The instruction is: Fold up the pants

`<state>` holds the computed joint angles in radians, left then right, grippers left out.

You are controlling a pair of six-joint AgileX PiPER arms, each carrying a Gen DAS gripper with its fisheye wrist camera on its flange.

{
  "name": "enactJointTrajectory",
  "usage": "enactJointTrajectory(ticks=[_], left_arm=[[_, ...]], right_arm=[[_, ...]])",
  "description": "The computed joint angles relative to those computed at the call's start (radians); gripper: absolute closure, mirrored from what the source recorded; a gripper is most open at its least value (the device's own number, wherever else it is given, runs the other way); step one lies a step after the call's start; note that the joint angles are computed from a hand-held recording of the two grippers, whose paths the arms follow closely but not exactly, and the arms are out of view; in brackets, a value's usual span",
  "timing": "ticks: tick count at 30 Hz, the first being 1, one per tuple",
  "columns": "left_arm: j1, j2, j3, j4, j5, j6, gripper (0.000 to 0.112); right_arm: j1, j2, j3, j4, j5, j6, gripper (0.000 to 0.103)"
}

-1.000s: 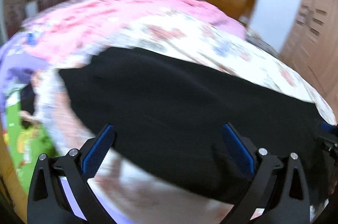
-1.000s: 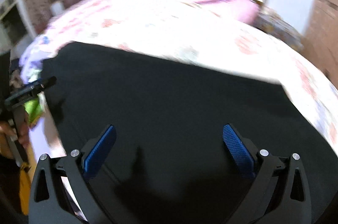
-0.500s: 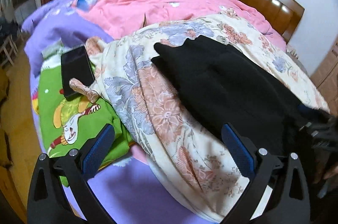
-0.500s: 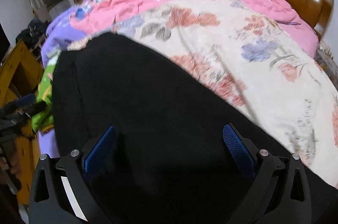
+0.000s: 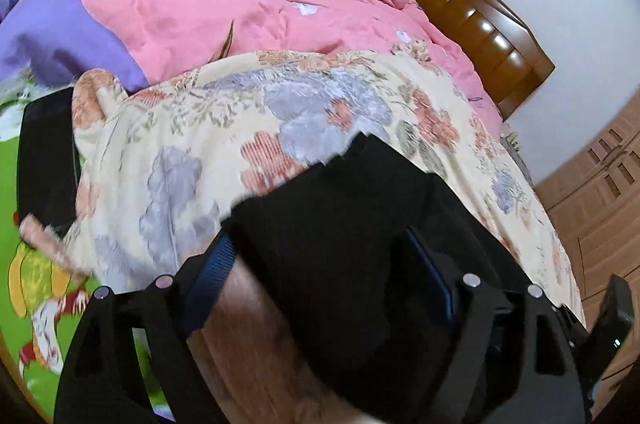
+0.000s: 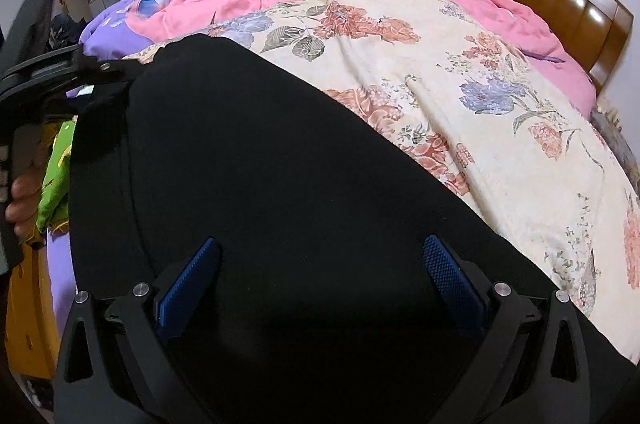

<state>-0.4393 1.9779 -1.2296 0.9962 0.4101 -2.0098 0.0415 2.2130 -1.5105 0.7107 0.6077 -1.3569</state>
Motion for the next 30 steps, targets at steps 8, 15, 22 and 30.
enactJointTrajectory(ticks=[8, 15, 22, 30], left_arm=[[-0.054, -0.009, -0.030, 0.134, 0.197, -0.049, 0.099], [-0.201, -0.004, -0.137, 0.229, 0.450, 0.085, 0.100], [-0.289, 0.000, -0.188, 0.281, 0.534, 0.101, 0.101], [-0.487, 0.174, -0.599, 0.284, 0.608, 0.405, 0.102]], right_arm=[[0.002, 0.004, -0.004, 0.004, 0.001, 0.001, 0.004], [0.001, 0.006, -0.009, 0.005, 0.004, 0.002, 0.004], [0.000, 0.013, -0.021, 0.004, 0.008, 0.007, 0.004], [-0.183, -0.052, -0.010, 0.278, 0.114, -0.092, 0.006]])
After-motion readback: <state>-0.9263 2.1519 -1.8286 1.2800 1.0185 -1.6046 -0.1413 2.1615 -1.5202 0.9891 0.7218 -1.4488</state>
